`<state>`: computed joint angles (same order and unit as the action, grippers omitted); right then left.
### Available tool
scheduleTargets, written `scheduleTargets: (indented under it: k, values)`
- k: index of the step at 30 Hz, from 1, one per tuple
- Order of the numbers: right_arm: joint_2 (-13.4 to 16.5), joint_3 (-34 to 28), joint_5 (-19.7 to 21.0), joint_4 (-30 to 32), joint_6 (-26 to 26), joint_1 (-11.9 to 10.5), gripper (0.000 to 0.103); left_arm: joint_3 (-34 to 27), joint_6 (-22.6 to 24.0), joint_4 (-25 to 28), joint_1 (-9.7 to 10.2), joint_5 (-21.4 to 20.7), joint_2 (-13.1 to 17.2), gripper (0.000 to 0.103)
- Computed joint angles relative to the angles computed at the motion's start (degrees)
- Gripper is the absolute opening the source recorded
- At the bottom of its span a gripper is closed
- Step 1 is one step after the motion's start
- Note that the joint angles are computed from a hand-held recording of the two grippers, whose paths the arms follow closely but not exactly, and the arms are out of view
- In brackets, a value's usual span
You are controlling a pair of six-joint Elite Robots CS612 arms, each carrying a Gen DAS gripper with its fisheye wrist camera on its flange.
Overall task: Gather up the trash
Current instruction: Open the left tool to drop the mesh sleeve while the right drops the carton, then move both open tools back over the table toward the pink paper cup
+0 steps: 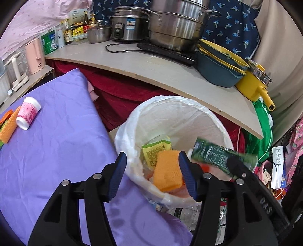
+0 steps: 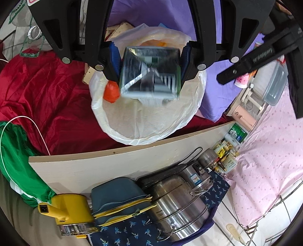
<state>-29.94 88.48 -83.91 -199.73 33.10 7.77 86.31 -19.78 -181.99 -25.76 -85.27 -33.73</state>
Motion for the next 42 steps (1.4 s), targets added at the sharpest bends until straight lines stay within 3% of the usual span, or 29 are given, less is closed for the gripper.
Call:
scheduleTargets:
  k: [8, 13, 30, 42]
  values:
    - [1.8, -4.7, 0.4, 5.3, -2.0, 0.8, 0.050, 2.7, -1.3, -0.7, 0.76, 1.9, -0.8, 0.057]
    - [1.4, -4.4, -0.8, 2.4, -0.4, 1.2, 0.055, 3.9, -2.1, -1.9, 1.02, 3.2, -1.3, 0.063]
    - [-1.6, 1.1, -1.8, -1.7, 0.5, 2.2, 0.056, 9.1, -2.6, -6.1, 1.53, 3.5, -3.7, 0.065]
    - [-2.4, 0.8, -0.1, -1.3, -3.0, 4.7, 0.056, 12.9, -4.0, -8.9, 2.66, 6.2, -5.4, 0.065]
